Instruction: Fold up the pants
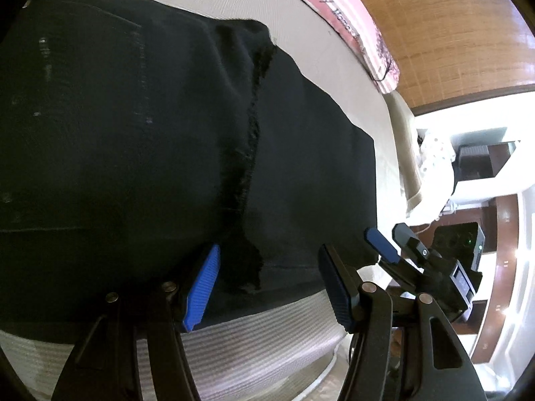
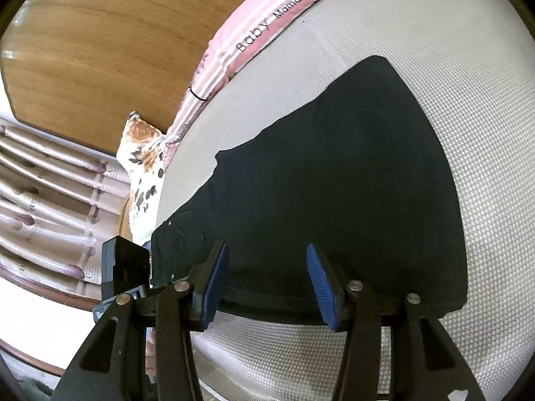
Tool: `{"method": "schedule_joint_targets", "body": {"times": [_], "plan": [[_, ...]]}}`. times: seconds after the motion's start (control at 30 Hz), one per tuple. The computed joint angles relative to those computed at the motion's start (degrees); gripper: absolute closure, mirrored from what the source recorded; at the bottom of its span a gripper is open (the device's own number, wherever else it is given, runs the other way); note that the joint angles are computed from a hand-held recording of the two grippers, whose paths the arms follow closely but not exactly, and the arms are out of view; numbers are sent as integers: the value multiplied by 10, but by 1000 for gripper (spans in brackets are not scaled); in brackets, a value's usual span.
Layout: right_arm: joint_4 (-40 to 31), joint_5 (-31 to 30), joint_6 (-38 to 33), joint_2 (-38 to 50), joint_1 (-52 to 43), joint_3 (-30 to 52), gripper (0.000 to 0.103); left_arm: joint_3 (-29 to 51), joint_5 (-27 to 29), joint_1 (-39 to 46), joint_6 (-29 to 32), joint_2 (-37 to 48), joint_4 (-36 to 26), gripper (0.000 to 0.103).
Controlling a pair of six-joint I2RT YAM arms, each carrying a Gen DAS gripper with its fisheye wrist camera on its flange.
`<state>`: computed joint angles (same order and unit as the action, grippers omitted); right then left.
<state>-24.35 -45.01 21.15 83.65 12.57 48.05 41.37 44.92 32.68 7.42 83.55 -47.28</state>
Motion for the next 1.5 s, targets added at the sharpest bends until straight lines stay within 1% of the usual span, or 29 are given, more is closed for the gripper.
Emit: {"method": "schedule_joint_targets", "body": {"times": [0.07, 0.1, 0.13, 0.17, 0.2, 0.27, 0.33, 0.43, 0.5, 0.57, 0.6, 0.67, 0.73, 0.87, 0.93, 1.07, 1.13, 1.2, 1.23, 1.27, 1.3, 1.37, 1.43, 1.5], "plan": [[0, -2, 1, 0, -5, -2, 56, -2, -1, -17, -11, -4, 5, 43], [-2, -1, 1, 0, -8, -2, 56, -3, -4, -26, -17, -7, 9, 46], [-2, 0, 3, -2, -8, -3, 56, -4, -11, -35, -23, -11, 13, 61], [-3, 1, 4, -2, -10, -2, 56, -5, -18, -43, -34, -8, 16, 79], [-6, 3, 2, -3, -13, -1, 56, -5, -21, -45, -40, -1, 18, 85], [-12, 11, -3, -5, -17, 1, 56, -15, -16, -38, -54, -5, 21, 92], [-30, 30, -18, -11, -21, 8, 56, -24, -26, -37, -51, -50, 18, 93], [-48, 57, -36, -20, -22, 15, 56, -29, -33, -37, -34, -99, 2, 94], [-60, 85, -50, -23, -21, 18, 56, -34, -45, -37, -27, -110, -2, 94], [-68, 109, -60, -20, -17, 15, 56, -45, -59, -31, -13, -110, 4, 94], [-72, 115, -67, -13, -16, 12, 58, -49, -63, -30, -15, -104, 15, 94], [-61, 113, -70, -7, -16, -1, 58, -55, -64, -23, -20, -81, 33, 94], [-53, 125, -73, -7, -8, -6, 58, -59, -71, -31, -26, -80, 45, 93], [-87, 142, -91, 1, 2, 25, 56, -54, -122, -70, -34, -121, 41, 85], [-92, 155, -102, 4, 3, 44, 56, -53, -163, -90, -42, -156, 42, 82], [-78, 199, -123, 27, 10, 94, 58, -63, -251, -121, -59, -241, 71, 81], [-65, 226, -132, 54, 16, 124, 59, -71, -273, -136, -59, -274, 86, 80], [-55, 259, -141, 88, 26, 158, 61, -80, -282, -157, -48, -304, 99, 75], [-51, 272, -148, 102, 30, 171, 64, -83, -287, -172, -43, -310, 104, 68], [-48, 297, -157, 124, 38, 190, 65, -84, -294, -193, -46, -307, 112, 65], [-50, 312, -160, 144, 41, 205, 66, -88, -297, -207, -45, -306, 119, 65], [-43, 320, -164, 179, 42, 222, 70, -96, -309, -231, -41, -292, 137, 65], [-31, 331, -170, 195, 44, 226, 71, -99, -327, -252, -48, -252, 159, 65], [-25, 336, -169, 198, 47, 227, 71, -96, -330, -246, -46, -205, 172, 65]]}}
